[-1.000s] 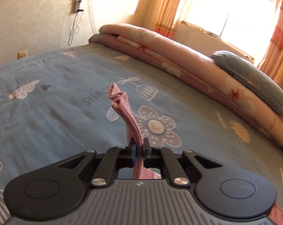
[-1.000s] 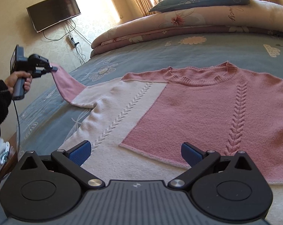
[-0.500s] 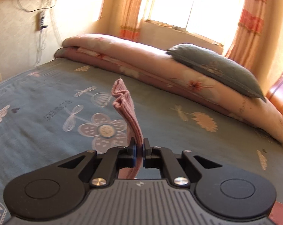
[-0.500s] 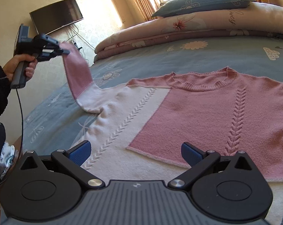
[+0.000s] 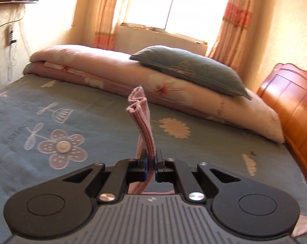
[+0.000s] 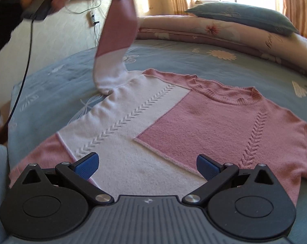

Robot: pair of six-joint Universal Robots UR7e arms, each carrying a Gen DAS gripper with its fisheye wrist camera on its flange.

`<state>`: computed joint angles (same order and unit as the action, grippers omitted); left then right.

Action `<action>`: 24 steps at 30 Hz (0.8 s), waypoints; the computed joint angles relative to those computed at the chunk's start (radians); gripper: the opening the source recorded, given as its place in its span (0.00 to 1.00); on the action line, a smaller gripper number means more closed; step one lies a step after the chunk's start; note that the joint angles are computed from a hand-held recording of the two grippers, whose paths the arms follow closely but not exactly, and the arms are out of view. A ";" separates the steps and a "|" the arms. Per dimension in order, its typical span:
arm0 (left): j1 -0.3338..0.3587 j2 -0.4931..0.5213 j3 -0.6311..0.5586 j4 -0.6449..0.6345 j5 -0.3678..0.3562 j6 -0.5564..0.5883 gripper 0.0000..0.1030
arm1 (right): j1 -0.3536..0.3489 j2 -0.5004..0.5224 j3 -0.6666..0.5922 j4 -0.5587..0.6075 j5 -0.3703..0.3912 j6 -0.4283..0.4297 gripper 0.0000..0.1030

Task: Fold clothes
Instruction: 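Lift the pink sleeve cuff upward with the closed left tool, then carry the held sleeve across the sweater body toward the collar with the left tool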

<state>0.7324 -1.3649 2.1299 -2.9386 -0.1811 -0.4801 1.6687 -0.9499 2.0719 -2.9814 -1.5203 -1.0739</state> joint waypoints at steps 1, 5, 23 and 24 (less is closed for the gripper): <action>-0.002 0.010 -0.007 -0.007 -0.009 0.008 0.04 | 0.001 0.000 0.002 -0.002 -0.004 -0.008 1.00; -0.005 0.052 -0.036 -0.053 -0.039 0.051 0.04 | 0.003 -0.003 0.004 0.003 -0.009 -0.019 1.00; 0.010 0.201 -0.119 -0.155 -0.202 0.155 0.04 | 0.005 0.001 -0.013 0.006 -0.056 -0.010 1.00; 0.013 0.209 -0.121 -0.155 -0.212 0.155 0.04 | 0.005 0.001 -0.015 0.007 -0.060 -0.008 1.00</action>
